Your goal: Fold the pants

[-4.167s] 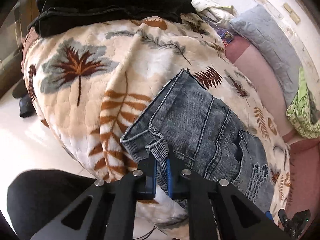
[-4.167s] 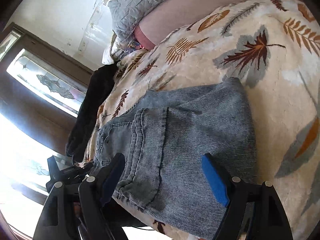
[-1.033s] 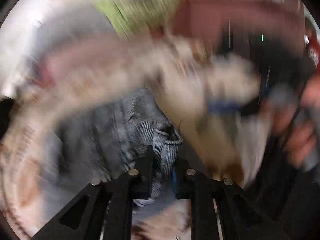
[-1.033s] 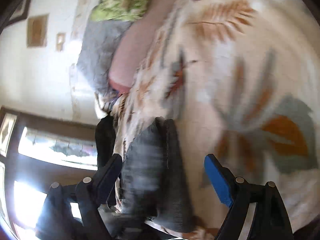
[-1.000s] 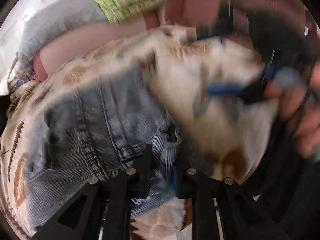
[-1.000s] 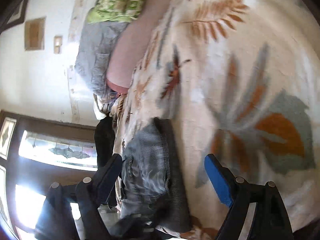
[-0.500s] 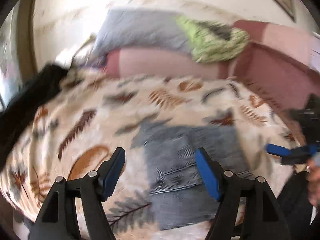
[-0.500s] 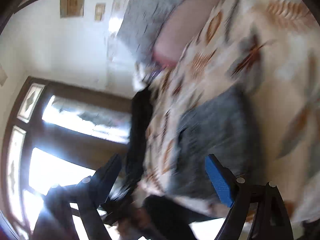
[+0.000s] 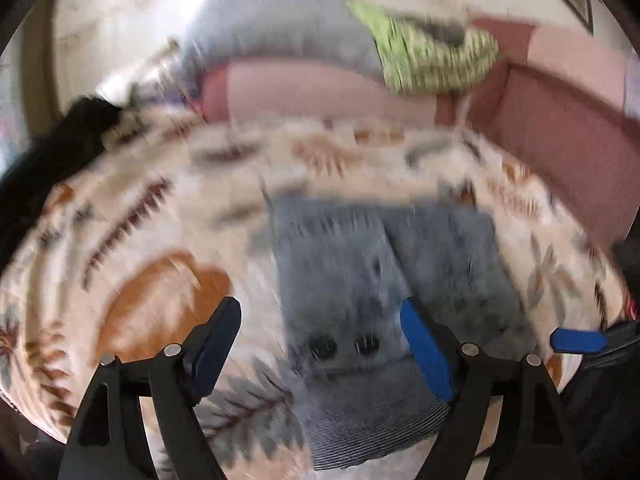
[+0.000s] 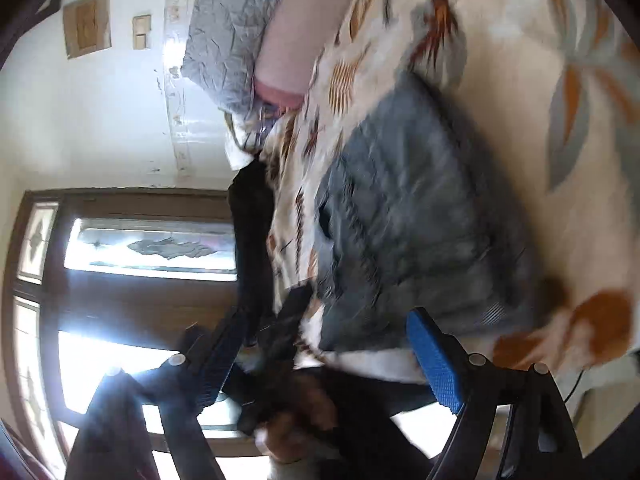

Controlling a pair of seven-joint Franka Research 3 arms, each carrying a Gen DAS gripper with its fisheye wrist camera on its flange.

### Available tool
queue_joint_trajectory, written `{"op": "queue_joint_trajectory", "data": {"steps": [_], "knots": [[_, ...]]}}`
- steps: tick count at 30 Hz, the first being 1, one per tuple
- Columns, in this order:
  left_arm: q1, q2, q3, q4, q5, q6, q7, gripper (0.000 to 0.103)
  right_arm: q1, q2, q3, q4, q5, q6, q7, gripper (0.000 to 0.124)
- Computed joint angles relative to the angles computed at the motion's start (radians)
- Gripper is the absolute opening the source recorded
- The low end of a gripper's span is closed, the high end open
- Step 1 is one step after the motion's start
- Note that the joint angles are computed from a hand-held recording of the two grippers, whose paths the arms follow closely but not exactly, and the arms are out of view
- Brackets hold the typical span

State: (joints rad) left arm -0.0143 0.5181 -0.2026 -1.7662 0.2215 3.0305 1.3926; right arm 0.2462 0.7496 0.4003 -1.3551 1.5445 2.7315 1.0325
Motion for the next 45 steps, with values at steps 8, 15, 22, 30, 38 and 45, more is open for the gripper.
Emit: {"op": "queue_joint_trajectory", "data": {"steps": [8, 15, 22, 30, 38, 45], "knots": [[0.061, 0.029, -0.063, -0.033, -0.025, 0.065, 0.000, 0.083, 0.035, 0.113, 0.029, 0.104, 0.008, 0.126, 0.091, 0.085], [0.110, 0.056, -0.118, -0.021, -0.046, 0.075, 0.013, 0.084, 0.137, 0.123, -0.131, 0.118, -0.312, 0.188, 0.469, 0.042], [0.151, 0.033, -0.160, -0.040, -0.062, 0.067, 0.031, 0.086, 0.299, 0.031, -0.357, 0.022, -0.721, 0.180, 0.750, 0.008], [-0.037, 0.013, 0.029, -0.040, -0.009, 0.027, 0.033, 0.089, 0.350, 0.037, -0.419, -0.034, -0.932, 0.193, 0.882, 0.010], [0.019, 0.033, -0.025, -0.042, 0.023, 0.064, -0.002, 0.090, 0.366, -0.060, -0.454, -0.135, -1.075, 0.208, 1.008, 0.025], [0.035, 0.027, -0.040, -0.046, 0.024, 0.068, 0.001, 0.090, 0.362, -0.018, -0.463, 0.020, -1.235, 0.227, 1.065, 0.048]]}}
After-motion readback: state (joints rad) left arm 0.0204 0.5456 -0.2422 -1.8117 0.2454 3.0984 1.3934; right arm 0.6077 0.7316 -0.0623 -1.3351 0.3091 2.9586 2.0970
